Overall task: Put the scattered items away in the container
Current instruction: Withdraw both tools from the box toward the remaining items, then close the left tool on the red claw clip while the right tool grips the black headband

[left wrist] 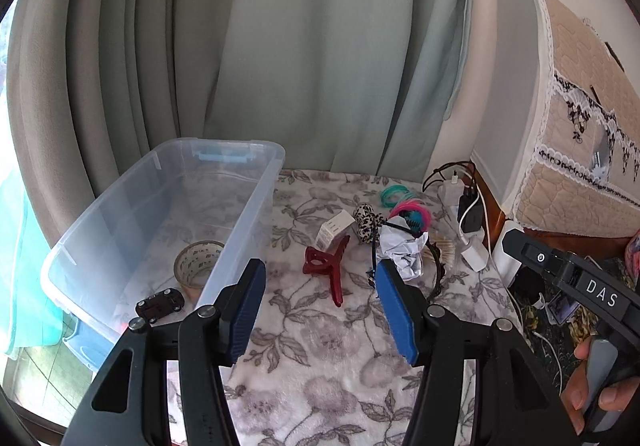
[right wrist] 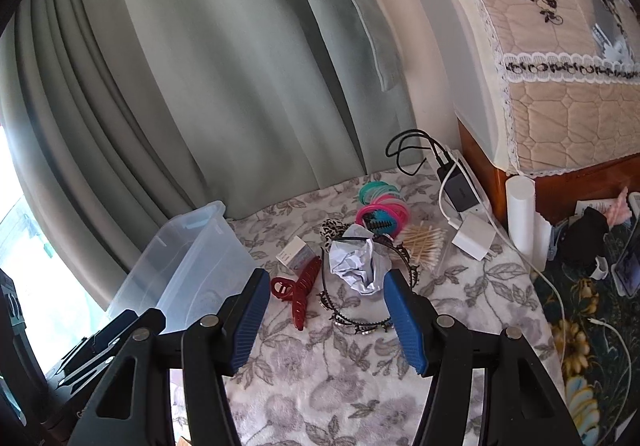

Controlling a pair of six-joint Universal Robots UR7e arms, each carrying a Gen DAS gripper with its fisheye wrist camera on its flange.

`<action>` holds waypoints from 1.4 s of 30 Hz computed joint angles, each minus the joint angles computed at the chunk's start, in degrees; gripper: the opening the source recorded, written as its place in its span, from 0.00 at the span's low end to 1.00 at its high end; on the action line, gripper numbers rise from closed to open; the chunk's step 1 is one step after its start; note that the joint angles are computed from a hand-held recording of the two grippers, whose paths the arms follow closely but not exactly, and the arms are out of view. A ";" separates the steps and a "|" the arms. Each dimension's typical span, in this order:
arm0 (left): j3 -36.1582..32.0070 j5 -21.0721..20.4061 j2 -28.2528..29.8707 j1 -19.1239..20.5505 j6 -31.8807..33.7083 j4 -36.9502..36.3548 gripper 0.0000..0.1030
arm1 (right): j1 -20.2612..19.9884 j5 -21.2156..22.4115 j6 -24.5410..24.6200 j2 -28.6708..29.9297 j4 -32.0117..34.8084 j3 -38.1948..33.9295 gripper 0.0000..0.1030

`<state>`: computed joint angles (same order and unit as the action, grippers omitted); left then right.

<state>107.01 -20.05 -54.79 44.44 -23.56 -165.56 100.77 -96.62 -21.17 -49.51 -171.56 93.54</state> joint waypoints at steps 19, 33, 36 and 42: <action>-11.37 -9.45 7.75 10.32 -5.22 15.92 0.57 | -4.38 -9.96 3.64 10.86 13.47 -11.75 0.61; -17.34 -12.02 11.96 15.73 -4.48 15.69 0.57 | -4.94 -13.62 3.61 16.75 14.92 -17.92 0.61; -17.84 -12.53 12.75 16.20 -3.27 14.15 0.57 | -4.73 -14.33 3.12 17.61 14.25 -18.87 0.61; -18.87 -12.97 14.37 16.85 -1.08 12.51 0.57 | -4.67 -15.20 2.08 18.99 12.14 -19.97 0.61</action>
<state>88.14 -33.02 -40.42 61.29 -24.63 -153.05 96.11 -111.82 -19.10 -30.52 -159.43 73.57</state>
